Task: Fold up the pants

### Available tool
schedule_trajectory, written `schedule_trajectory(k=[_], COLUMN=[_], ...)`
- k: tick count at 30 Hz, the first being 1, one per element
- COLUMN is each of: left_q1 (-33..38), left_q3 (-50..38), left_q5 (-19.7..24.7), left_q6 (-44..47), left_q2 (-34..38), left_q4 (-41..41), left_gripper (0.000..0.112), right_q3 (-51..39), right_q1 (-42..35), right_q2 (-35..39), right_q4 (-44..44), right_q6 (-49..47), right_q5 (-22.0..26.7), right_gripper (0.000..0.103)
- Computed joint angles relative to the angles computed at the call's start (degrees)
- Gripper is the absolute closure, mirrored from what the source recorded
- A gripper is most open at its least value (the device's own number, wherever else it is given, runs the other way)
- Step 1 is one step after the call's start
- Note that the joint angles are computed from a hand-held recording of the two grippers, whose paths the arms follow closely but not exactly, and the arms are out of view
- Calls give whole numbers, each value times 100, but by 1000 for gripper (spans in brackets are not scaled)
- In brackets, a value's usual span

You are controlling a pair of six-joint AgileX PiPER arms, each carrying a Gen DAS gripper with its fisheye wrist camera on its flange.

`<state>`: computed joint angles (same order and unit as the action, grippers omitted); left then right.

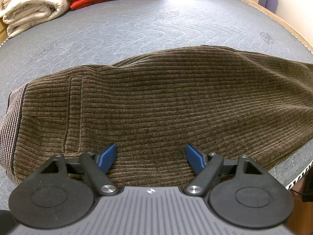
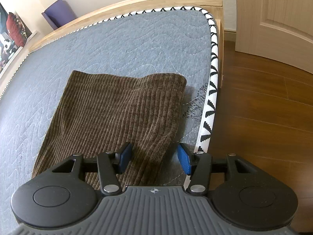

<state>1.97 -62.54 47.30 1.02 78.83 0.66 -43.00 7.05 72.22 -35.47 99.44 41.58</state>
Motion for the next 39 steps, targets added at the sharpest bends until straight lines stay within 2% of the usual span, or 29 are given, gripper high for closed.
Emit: schedule_trajectory(k=[6,10,13,16,21,27,31,35,39], left_q1=[-3,1,-4,-8,5,22,38,40,53], left_q3=[0,-3,16,7,3,17,34,40,58], left_q5=[-1,2,-21,-13,-5,-32,-65,-67,-82], left_q6=[-5,3,11,0,21,56,85,86,114], left_q2=[2,1,2,7,6,30,29,29,21], left_q4=[5,2,0,5,-17,-53,-72,-75,-98], left_gripper=[29,29,29,29,29,28,28,28,28], right_q3=[-33,79,23,51,62,360,812,1238,1358], right_q1=[268,-13,97,86,-19,-247,-565,-1176,-1638], right_q2=[-17,-39,26,-10,-52,-405,-827,-1208,-1234], right_q4=[-522,-157,-203,-180,-30,129,-45,269,960], right_q6=[591,181,109,2,-132,161,427,497,273], right_q5=[595,76,30,-286,-451,-619,-1255,-2035,-2064], right_gripper=[49,49,49,49,48,49,49,49,49])
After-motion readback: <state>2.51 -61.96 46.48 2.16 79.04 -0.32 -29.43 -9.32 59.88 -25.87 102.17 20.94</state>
